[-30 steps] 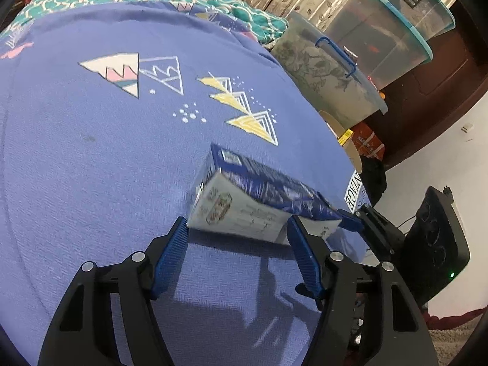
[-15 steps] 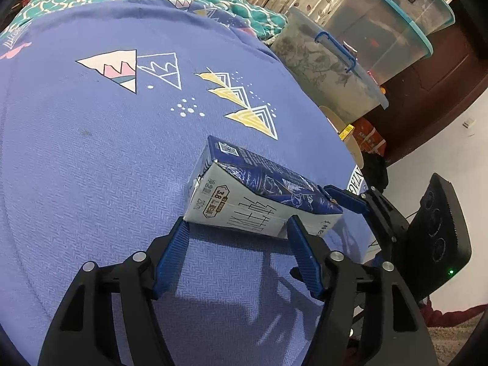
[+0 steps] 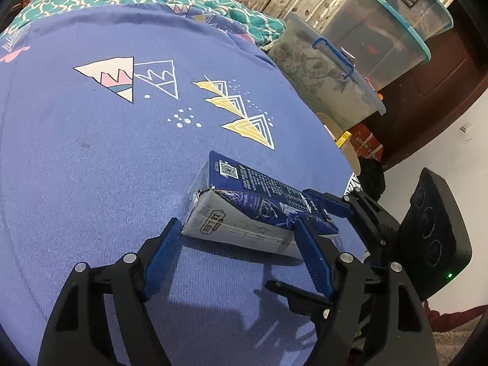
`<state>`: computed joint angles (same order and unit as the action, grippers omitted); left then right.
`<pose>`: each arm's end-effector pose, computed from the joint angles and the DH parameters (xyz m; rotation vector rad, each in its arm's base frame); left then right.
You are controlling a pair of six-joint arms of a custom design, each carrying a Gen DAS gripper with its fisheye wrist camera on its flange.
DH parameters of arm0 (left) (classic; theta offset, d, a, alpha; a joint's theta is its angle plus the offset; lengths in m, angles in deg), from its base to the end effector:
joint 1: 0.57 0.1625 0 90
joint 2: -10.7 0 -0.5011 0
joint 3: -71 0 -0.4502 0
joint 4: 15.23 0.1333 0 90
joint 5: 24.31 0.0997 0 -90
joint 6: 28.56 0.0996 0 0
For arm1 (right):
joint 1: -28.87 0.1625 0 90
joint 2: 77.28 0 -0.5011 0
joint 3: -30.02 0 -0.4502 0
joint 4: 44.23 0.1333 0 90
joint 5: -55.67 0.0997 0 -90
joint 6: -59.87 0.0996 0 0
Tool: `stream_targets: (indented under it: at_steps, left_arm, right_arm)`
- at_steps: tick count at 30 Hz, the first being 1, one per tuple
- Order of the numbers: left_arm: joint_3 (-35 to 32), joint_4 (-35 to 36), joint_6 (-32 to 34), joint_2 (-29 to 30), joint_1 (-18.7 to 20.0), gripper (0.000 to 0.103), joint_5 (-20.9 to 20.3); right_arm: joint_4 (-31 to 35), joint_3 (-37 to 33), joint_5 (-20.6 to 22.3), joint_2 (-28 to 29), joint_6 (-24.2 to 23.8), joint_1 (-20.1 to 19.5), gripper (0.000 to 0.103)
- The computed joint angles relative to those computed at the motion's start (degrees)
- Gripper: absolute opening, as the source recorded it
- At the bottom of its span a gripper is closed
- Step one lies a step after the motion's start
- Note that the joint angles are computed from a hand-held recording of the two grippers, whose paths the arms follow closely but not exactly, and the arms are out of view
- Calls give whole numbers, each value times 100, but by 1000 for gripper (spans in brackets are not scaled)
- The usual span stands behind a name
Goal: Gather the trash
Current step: 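Close the right tool on the blue milk carton, then lift the carton with the right tool and carry it over the beige bin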
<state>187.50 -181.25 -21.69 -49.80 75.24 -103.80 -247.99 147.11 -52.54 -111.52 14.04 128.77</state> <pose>-0.0065 -0.6437 0.1675 0.4895 2.8942 -0.5342 0.2046 -0.5779 -0.0322 1.1234 -2.3736 0.5603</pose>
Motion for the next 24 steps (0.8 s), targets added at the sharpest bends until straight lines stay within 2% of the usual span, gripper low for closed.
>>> stream_targets:
  at_steps: [2,5,10,14,24]
  left_arm:
    - [-7,0,3,-10,9,69,-3]
    - [-15,-27,46,-26,3,65,-5]
    - [-99,21,75,9,-41,64,-88]
    - [-205,70,150,95,-176,64,-64]
    - [-818,407,521,653,-610,65,-111]
  right_arm:
    - [-177,-17,-85,29,99,-3,72]
    - [169,25,290,-166,521,-154,69]
    - [200,158,655,-342,940,-296,65]
    - [-32,271,832,-436,1133,-385,64]
    - [-1193,615,965,-694,1325,-683,63]
